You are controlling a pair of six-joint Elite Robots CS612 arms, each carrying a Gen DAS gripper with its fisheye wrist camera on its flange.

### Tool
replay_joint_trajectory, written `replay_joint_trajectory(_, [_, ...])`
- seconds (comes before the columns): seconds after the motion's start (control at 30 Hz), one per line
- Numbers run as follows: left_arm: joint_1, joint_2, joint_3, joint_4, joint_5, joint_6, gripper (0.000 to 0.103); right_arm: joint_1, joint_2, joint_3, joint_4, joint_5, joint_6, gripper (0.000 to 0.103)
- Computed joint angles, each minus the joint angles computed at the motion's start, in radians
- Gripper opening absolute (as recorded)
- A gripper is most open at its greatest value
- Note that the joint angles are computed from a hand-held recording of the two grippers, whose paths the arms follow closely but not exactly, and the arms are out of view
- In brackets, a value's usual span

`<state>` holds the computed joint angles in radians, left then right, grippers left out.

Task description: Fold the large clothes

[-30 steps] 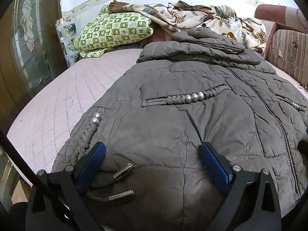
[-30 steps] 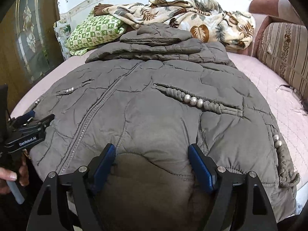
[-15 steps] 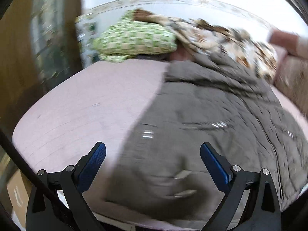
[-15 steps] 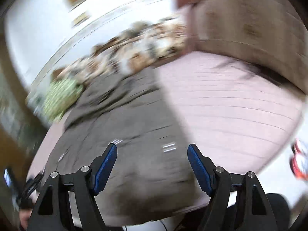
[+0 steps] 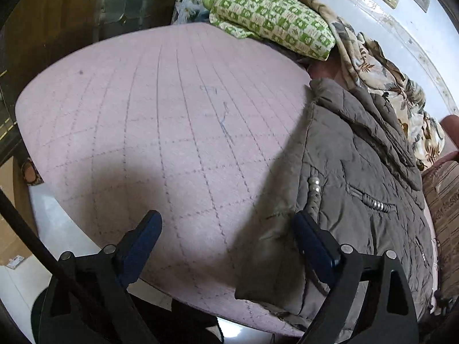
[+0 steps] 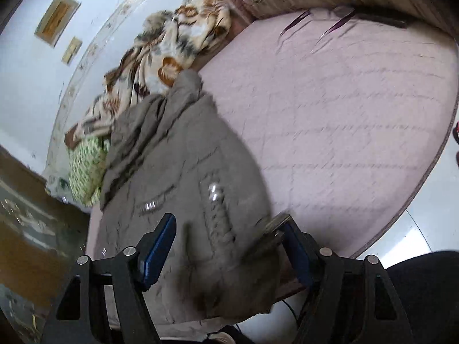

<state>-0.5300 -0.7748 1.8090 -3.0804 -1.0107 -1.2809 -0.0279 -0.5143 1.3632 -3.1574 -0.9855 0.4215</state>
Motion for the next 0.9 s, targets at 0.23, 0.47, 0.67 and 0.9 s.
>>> replay_joint_trajectory(0.23, [-0.013,0.005,0.004,-0.011,-0.007,-0.037,0.093,0.028,-0.01,0.031,0.011,0.023,-0.14,0.065])
replay_joint_trajectory(0.47, [-0.019,0.014,0.023,-0.105,0.022,-0.038,0.093,0.021,0.0,0.031,-0.037,-0.017,-0.051,0.065])
replay_joint_trajectory(0.67, [-0.016,0.038,-0.014,-0.139,-0.026,0.079,0.093,0.021,0.006,0.025,-0.032,-0.027,-0.017,0.066])
replay_joint_trajectory(0.9, [-0.058,0.064,-0.088,-0.072,0.005,0.311,0.089,0.037,-0.003,0.029,0.013,0.045,-0.172,0.065])
